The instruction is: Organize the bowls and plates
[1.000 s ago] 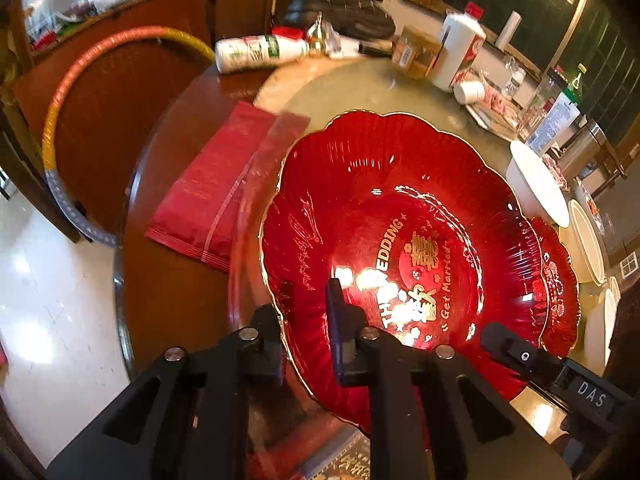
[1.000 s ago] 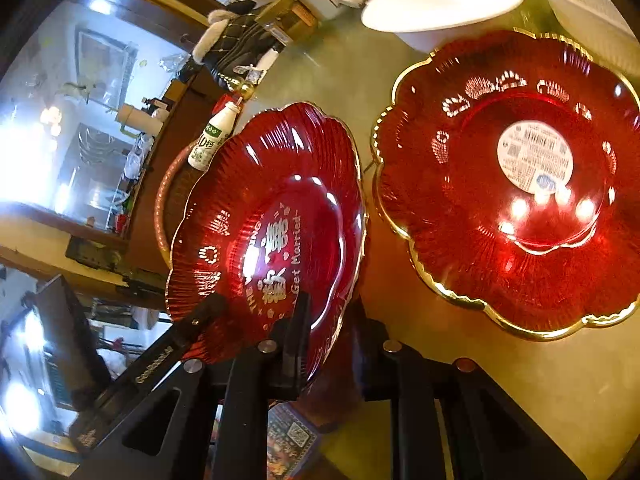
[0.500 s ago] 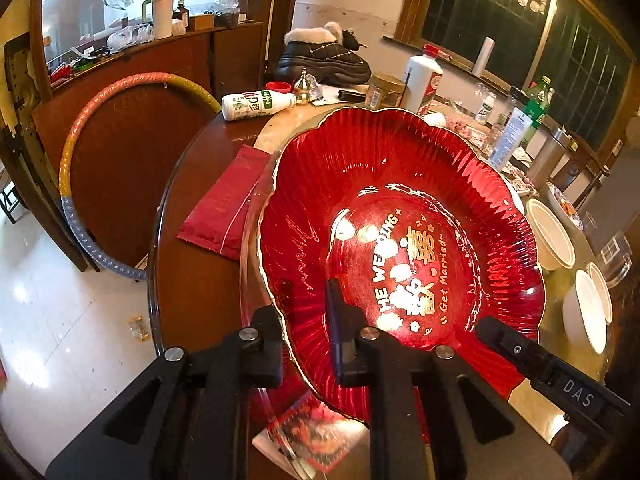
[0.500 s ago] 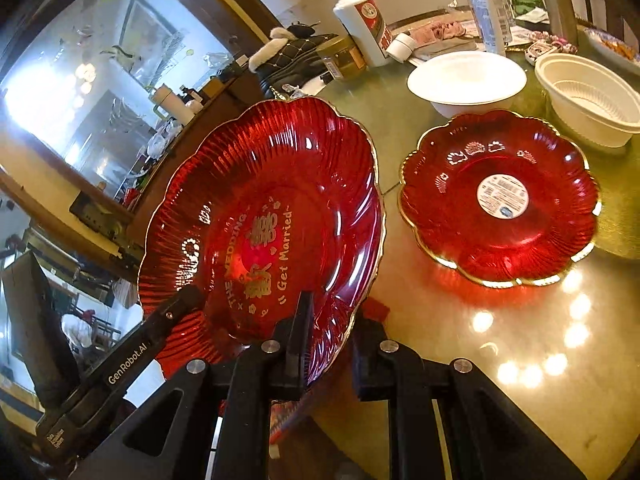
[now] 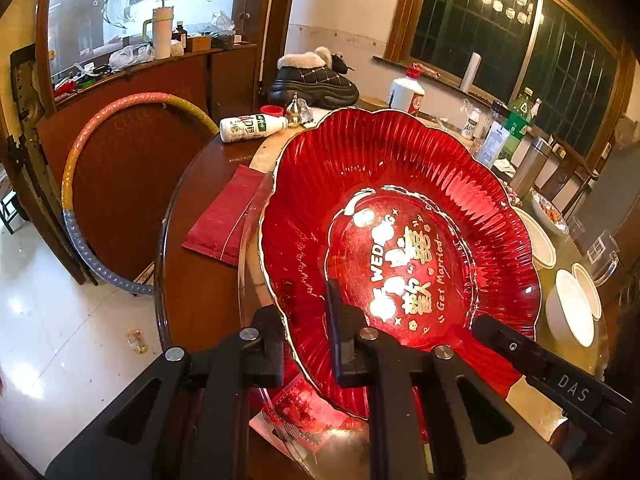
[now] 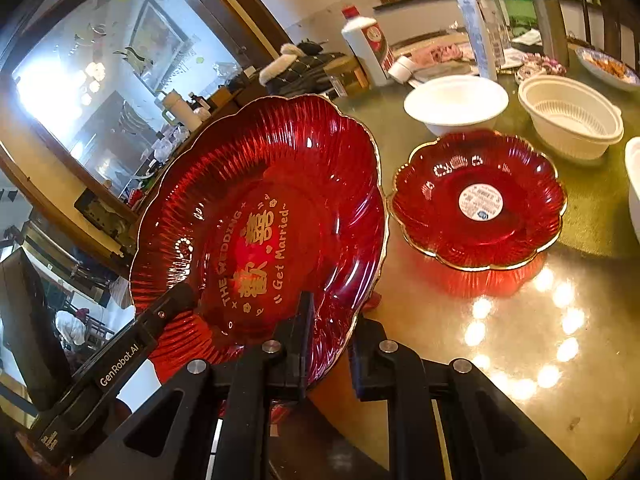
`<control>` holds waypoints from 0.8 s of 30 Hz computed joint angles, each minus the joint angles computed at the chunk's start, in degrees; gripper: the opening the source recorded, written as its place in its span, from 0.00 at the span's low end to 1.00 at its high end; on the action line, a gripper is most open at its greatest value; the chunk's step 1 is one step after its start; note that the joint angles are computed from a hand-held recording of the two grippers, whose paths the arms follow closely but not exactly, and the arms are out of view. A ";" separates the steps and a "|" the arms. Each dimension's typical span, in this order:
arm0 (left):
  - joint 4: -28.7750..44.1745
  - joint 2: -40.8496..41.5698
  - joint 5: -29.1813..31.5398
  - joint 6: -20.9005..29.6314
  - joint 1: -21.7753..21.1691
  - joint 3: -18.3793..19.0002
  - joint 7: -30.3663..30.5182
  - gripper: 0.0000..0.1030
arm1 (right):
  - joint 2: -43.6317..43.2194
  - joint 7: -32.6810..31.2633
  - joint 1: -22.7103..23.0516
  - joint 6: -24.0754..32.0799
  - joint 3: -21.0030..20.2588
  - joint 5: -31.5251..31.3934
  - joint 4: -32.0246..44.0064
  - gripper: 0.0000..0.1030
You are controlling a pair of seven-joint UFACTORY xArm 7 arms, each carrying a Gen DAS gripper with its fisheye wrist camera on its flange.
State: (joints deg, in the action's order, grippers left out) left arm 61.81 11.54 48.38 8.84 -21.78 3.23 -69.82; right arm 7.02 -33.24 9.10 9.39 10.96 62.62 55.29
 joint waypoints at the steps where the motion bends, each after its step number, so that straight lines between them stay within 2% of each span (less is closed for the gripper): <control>1: -0.31 -0.17 0.03 -0.22 0.00 0.06 -0.19 0.13 | -0.23 -0.05 0.07 -0.11 0.08 0.03 -0.23 0.14; 7: -2.10 0.12 -2.02 -2.17 0.76 -0.42 1.63 0.13 | -0.44 0.58 0.50 -0.49 -0.21 -0.45 -1.24 0.14; 10: -2.99 0.84 -5.13 -3.39 0.87 -0.76 4.74 0.13 | -0.50 2.35 0.86 -1.73 -0.23 -1.74 -2.66 0.14; 15: -3.40 2.92 -13.68 -4.26 1.50 -2.62 13.32 0.13 | -0.16 4.48 0.26 -1.64 -0.32 -3.24 -4.21 0.14; 22: -3.02 4.68 -19.83 -3.44 -1.88 0.01 18.22 0.13 | 1.63 3.95 -1.41 -0.68 0.51 -3.10 -4.13 0.14; 24: -3.02 5.02 -21.71 -3.04 -1.71 -0.20 19.66 0.13 | 2.58 4.27 -1.72 -0.25 0.61 -3.63 -3.47 0.14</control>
State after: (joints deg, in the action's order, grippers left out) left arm 58.79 16.56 26.67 5.80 -23.50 3.03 -50.16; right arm 9.60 -28.98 7.38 9.13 11.57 58.99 51.81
